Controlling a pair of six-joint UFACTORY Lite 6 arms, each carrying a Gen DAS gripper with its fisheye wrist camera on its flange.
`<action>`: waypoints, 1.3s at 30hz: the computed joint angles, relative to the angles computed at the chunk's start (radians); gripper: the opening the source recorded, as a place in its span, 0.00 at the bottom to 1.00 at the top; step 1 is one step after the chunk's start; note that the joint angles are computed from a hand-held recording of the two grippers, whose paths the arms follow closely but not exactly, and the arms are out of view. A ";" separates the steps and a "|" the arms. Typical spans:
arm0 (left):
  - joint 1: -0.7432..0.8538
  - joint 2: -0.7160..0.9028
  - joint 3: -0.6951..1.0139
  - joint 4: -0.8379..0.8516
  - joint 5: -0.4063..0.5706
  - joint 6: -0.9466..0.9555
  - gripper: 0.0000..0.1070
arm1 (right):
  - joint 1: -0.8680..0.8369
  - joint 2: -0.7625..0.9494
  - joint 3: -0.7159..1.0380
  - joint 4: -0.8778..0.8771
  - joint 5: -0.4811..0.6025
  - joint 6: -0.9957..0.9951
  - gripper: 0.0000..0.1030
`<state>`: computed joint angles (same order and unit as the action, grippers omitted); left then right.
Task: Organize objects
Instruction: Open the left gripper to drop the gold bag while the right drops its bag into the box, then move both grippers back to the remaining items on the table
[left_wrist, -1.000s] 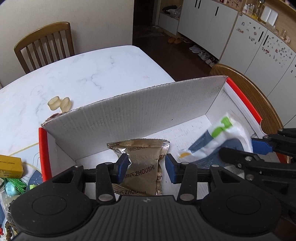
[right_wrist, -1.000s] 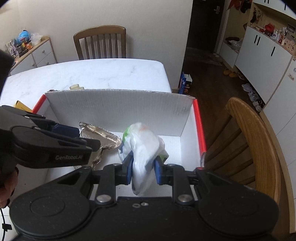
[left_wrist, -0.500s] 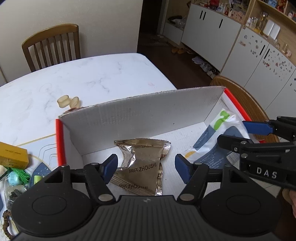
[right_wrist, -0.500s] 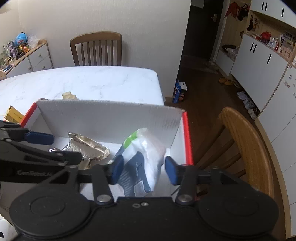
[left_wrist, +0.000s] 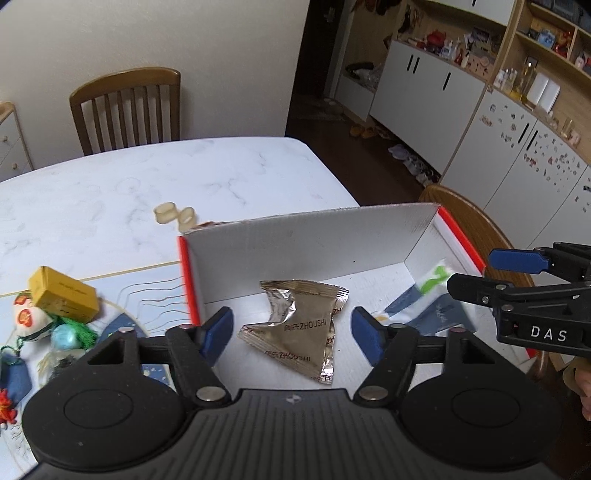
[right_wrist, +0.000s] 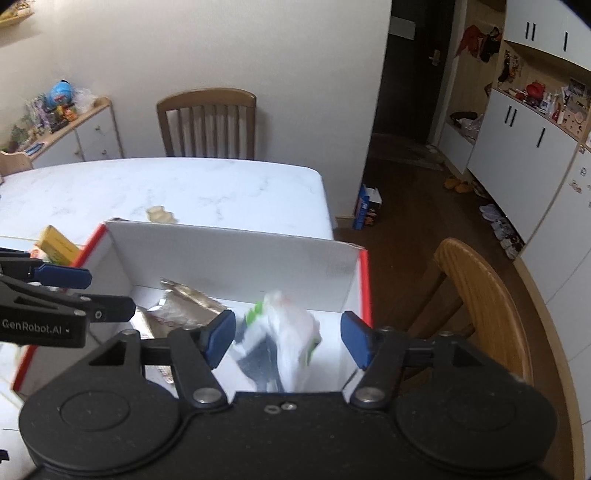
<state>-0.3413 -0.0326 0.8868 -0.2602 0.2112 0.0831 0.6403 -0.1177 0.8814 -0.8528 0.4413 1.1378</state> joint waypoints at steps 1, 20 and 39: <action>0.011 -0.031 -0.023 -0.040 0.000 0.043 0.72 | 0.018 -0.005 0.003 -0.007 0.012 0.015 0.63; 0.623 -0.439 -0.278 -0.617 0.375 0.905 0.82 | 0.419 0.098 0.189 -0.156 0.195 0.382 0.90; 1.343 -0.118 -0.116 -0.746 0.745 1.573 0.96 | 0.635 0.528 0.668 -0.100 0.361 0.464 0.91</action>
<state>1.0016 -0.1505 0.7709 -1.0066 0.9563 1.6565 1.2751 0.4102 1.5491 -0.9524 0.8024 1.6022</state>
